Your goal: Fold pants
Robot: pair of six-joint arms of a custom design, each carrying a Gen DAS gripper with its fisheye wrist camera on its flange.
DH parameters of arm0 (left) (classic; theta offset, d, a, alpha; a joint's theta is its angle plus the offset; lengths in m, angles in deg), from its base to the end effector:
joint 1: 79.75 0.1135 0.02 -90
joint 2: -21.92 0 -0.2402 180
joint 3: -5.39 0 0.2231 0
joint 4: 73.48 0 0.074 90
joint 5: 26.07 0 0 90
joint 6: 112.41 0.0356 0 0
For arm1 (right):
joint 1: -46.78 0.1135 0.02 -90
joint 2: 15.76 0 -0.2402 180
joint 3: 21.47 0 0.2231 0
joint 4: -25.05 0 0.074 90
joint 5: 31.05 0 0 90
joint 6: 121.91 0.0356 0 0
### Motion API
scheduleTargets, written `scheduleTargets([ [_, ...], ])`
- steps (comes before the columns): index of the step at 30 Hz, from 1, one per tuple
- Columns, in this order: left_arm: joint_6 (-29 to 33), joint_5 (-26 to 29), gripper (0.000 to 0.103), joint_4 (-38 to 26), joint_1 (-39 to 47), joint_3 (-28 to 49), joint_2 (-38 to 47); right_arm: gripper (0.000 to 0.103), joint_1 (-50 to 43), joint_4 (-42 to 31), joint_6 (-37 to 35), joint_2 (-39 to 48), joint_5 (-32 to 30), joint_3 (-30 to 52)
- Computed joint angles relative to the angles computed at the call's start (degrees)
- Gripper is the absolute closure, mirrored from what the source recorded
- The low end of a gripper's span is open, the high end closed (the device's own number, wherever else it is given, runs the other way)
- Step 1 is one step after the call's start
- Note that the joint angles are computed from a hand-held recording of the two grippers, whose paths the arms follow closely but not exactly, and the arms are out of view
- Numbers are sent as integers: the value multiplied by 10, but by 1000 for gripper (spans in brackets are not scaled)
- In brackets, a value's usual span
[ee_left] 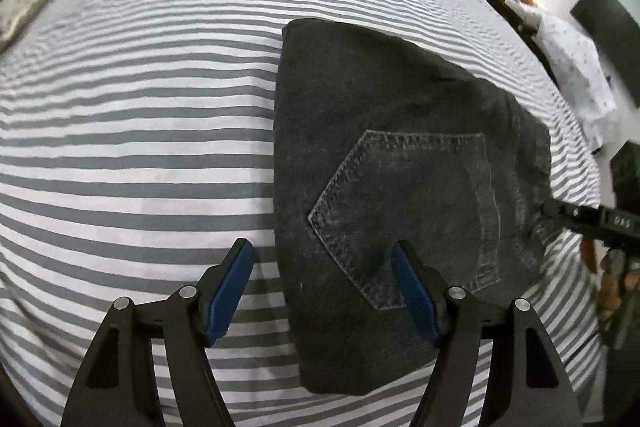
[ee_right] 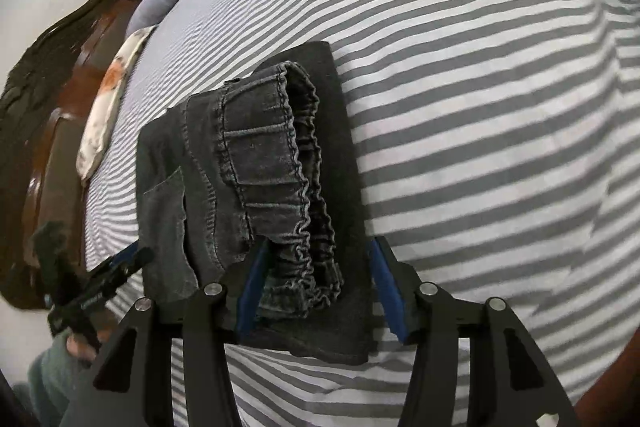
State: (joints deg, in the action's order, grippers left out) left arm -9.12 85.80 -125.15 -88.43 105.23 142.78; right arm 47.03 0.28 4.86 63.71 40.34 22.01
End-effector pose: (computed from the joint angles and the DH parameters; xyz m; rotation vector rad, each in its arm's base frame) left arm 0.3769 -0.0710 0.1375 0.6101 2.7141 -0.5198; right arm 0.2092 0.0123 0.1245 0.7333 2.5893 0.6404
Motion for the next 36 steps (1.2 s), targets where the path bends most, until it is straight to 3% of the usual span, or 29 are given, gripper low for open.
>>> scheduleTargets([
  [7,5,45,31,-56,14,66,47,53,-64,28,-71,57,-94,8],
  [16,32,94,31,-124,25,140,92,53,-91,68,-79,80,-138,-5],
  [21,54,144,31,-211,43,223,142,48,-127,67,-112,96,-158,6],
  [26,59,198,31,-312,69,347,222,40,-172,96,-142,152,-240,14],
  [29,68,198,31,-313,72,343,218,41,-192,113,-157,176,-282,14],
  [30,74,196,31,-309,73,333,212,46,-189,125,-157,183,-302,14],
  [33,79,200,31,-311,69,337,211,47,-171,116,-171,194,-307,30],
  [36,81,201,40,-298,65,319,198,56,-167,130,-169,193,-315,27],
])
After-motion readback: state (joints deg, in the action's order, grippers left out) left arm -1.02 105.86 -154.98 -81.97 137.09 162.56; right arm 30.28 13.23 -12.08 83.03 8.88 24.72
